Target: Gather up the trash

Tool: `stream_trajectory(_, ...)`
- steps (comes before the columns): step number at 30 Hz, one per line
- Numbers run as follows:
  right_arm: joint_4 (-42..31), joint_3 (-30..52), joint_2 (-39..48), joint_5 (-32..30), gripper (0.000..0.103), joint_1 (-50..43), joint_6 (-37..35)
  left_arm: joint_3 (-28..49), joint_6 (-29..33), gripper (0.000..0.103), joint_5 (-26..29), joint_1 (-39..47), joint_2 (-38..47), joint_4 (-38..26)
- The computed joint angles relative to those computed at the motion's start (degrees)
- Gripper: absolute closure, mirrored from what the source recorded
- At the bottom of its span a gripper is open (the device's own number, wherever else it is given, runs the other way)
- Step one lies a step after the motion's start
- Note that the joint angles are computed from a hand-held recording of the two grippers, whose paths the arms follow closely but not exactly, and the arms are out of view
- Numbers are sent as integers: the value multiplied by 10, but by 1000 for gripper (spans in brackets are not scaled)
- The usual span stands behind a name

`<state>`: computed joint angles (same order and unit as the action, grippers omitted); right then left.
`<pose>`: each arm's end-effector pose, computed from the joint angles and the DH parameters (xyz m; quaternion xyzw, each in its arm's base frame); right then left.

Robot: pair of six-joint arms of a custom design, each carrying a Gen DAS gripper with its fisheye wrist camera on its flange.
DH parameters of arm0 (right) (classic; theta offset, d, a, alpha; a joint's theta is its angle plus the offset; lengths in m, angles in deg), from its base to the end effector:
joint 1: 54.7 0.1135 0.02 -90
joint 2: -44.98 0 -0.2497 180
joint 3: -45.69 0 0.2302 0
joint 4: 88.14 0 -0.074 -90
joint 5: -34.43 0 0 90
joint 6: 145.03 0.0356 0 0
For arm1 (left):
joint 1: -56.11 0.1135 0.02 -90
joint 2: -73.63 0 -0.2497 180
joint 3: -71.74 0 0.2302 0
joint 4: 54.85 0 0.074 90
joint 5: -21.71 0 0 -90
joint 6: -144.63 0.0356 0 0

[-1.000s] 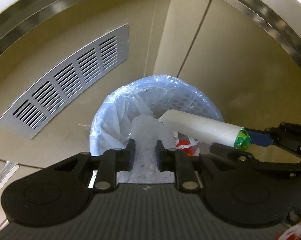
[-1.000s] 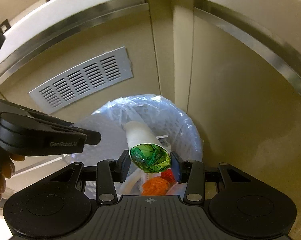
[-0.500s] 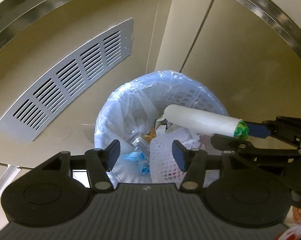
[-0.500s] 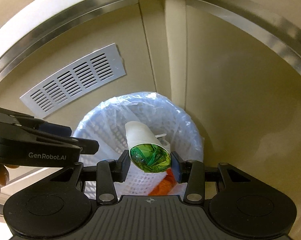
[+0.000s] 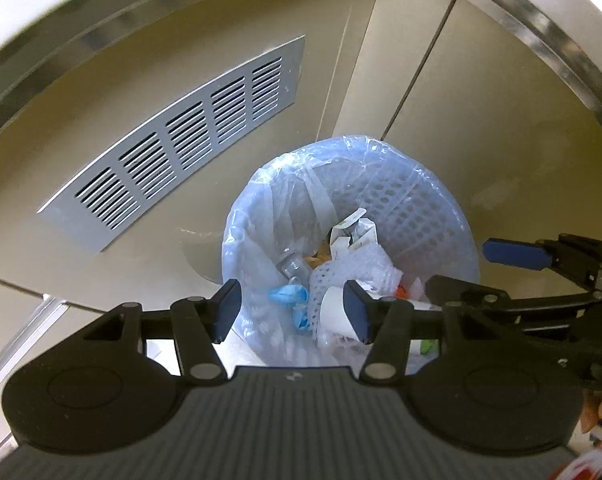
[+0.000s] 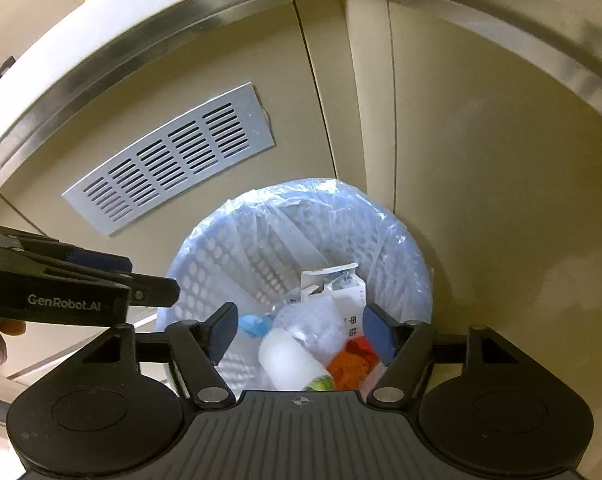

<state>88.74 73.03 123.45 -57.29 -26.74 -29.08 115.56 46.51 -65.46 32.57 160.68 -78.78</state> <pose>0.1572 0.0847 0.0900 -0.0213 0.9514 0.1519 0.2671 0.1986 -0.0884 0.1042 0.1363 0.9704 -0.0773 0.1838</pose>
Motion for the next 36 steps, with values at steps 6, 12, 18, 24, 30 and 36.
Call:
stream_trajectory(6, -177, -5, -191, -3, 22, -2, -8, 5, -45, 50, -19, -36, -138, -124)
stream_trajectory(12, -400, 45, -377, 12, 15, 24, 3, 68, -118, 50, -79, -127, -268, -294)
stream_trajectory(18, -549, 122, -449, 89, 15, 141, 85, 153, -209, 43, -154, -250, -331, -428)
stream_trajectory(24, -635, 194, -419, 235, 15, 330, 244, 212, -216, 43, -176, -273, -372, -513)
stream_trajectory(30, -745, 298, -304, 360, 15, 517, 489, 254, -151, 43, -148, -240, -436, -583)
stream_trajectory(36, -884, 435, -149, 419, 15, 660, 735, 292, -85, 43, -109, -189, -501, -647)
